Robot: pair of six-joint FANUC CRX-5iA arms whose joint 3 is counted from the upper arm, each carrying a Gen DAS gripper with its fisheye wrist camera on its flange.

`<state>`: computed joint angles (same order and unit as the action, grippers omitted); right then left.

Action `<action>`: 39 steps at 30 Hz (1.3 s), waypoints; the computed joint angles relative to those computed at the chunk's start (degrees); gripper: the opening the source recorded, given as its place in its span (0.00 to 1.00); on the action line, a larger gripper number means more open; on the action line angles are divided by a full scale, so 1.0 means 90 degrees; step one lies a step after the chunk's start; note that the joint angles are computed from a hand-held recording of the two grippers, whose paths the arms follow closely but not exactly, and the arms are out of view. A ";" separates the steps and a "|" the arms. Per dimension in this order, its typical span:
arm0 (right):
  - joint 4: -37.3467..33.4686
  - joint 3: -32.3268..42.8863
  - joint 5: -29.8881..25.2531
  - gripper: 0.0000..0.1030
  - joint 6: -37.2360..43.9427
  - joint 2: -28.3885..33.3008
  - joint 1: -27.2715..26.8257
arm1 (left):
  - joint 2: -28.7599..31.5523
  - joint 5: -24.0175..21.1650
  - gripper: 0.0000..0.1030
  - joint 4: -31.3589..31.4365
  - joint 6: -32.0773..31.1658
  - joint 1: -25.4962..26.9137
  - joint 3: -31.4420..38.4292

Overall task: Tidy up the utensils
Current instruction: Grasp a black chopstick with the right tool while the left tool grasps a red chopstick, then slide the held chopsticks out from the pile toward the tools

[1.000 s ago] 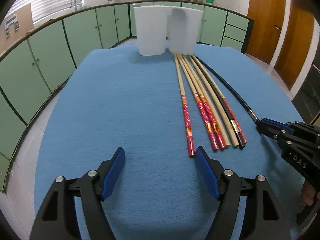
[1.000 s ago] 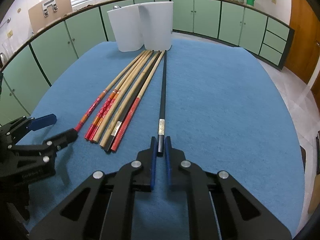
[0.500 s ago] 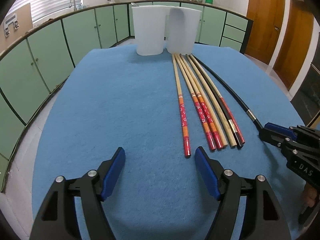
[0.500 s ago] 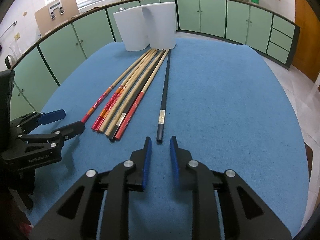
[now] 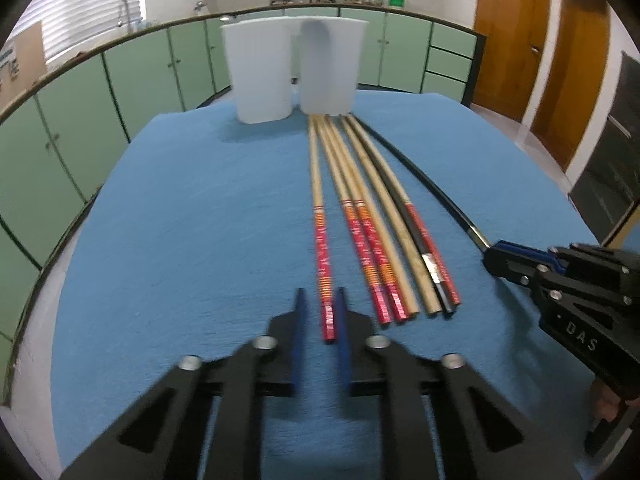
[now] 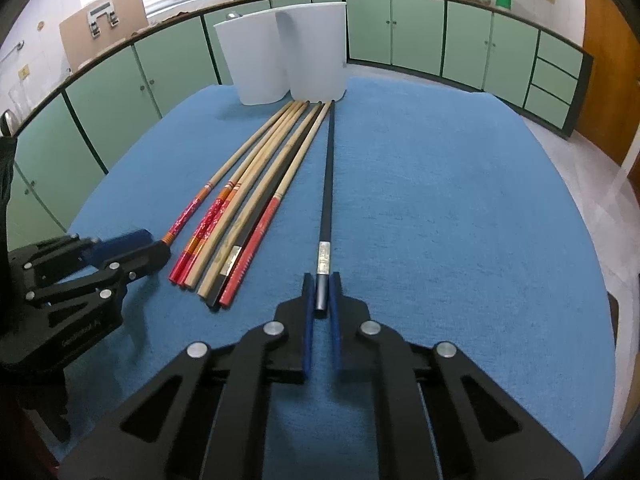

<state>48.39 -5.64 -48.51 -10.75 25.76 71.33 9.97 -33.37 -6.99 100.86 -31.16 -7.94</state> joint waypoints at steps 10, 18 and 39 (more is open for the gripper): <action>0.0385 -0.0184 -0.0179 0.06 -0.0154 -0.0277 0.0107 | -0.0407 -0.0044 0.05 -0.0353 0.0187 -0.0095 -0.0007; 0.1113 -0.0281 -0.0486 0.06 -0.0174 -0.0730 0.0142 | -0.1106 0.0103 0.05 -0.0598 0.0131 -0.0041 0.0060; -0.0151 0.0221 -0.0889 0.06 0.0356 -0.0209 0.0238 | -0.0642 0.0780 0.06 0.1504 -0.1137 0.0717 -0.0995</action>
<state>47.03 -3.65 -56.51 -7.55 23.88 73.47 4.19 -26.36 6.54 90.62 -24.71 -16.90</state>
